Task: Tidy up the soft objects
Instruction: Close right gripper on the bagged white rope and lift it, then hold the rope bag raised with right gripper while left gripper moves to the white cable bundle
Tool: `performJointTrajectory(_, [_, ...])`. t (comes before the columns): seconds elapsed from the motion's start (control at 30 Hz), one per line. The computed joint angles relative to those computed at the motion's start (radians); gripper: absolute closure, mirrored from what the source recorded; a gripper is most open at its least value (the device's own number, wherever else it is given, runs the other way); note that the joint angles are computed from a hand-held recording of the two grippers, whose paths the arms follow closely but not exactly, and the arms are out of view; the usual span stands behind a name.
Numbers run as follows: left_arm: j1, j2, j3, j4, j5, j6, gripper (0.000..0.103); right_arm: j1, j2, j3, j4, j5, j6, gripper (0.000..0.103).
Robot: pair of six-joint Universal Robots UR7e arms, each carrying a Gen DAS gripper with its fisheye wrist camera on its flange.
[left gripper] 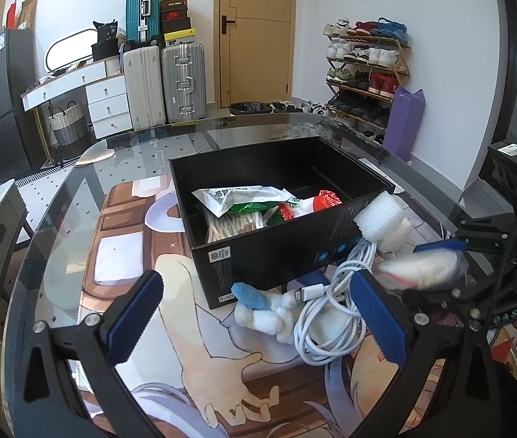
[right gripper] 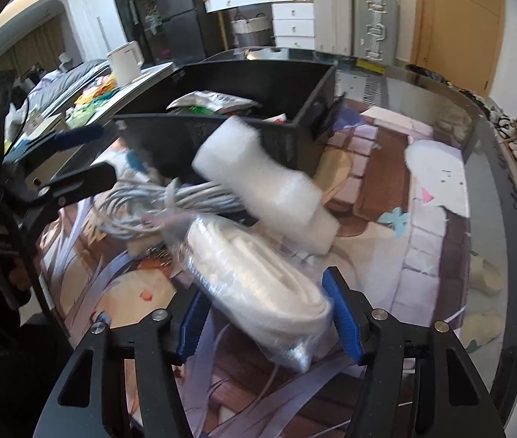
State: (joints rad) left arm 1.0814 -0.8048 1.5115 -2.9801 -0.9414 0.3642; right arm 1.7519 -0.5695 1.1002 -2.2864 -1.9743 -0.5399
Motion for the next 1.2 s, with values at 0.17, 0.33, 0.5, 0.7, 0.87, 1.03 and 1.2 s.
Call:
performJointTrajectory(0.17, [-0.001,-0.002,0.001,0.005,0.0,-0.004,0.0,-0.005,-0.031,0.026,0.031,0.065,-0.049,0.024])
performJointTrajectory(0.33, [-0.003,-0.002,0.005,0.001,-0.001,0.002,0.0,-0.026,-0.031,0.03,0.034,0.106,-0.037,0.024])
performJointTrajectory(0.5, [-0.003,-0.002,0.008,0.003,-0.003,-0.002,0.0,-0.022,-0.034,0.063,-0.025,0.096,-0.098,0.024])
performJointTrajectory(0.7, [-0.003,-0.002,0.008,0.004,-0.003,-0.001,0.0,-0.003,-0.05,0.136,-0.117,0.045,-0.226,0.039])
performJointTrajectory(0.87, [-0.003,-0.002,0.004,0.01,-0.005,-0.002,0.0,0.001,-0.069,0.162,-0.113,0.065,-0.283,0.057])
performJointTrajectory(1.03, [-0.004,-0.004,0.007,0.02,-0.006,0.003,0.0,-0.003,-0.096,0.195,-0.152,0.14,-0.333,0.058])
performJointTrajectory(1.2, [-0.006,-0.009,0.016,0.02,-0.009,0.009,0.0,-0.007,-0.122,0.204,-0.159,0.191,-0.335,0.058])
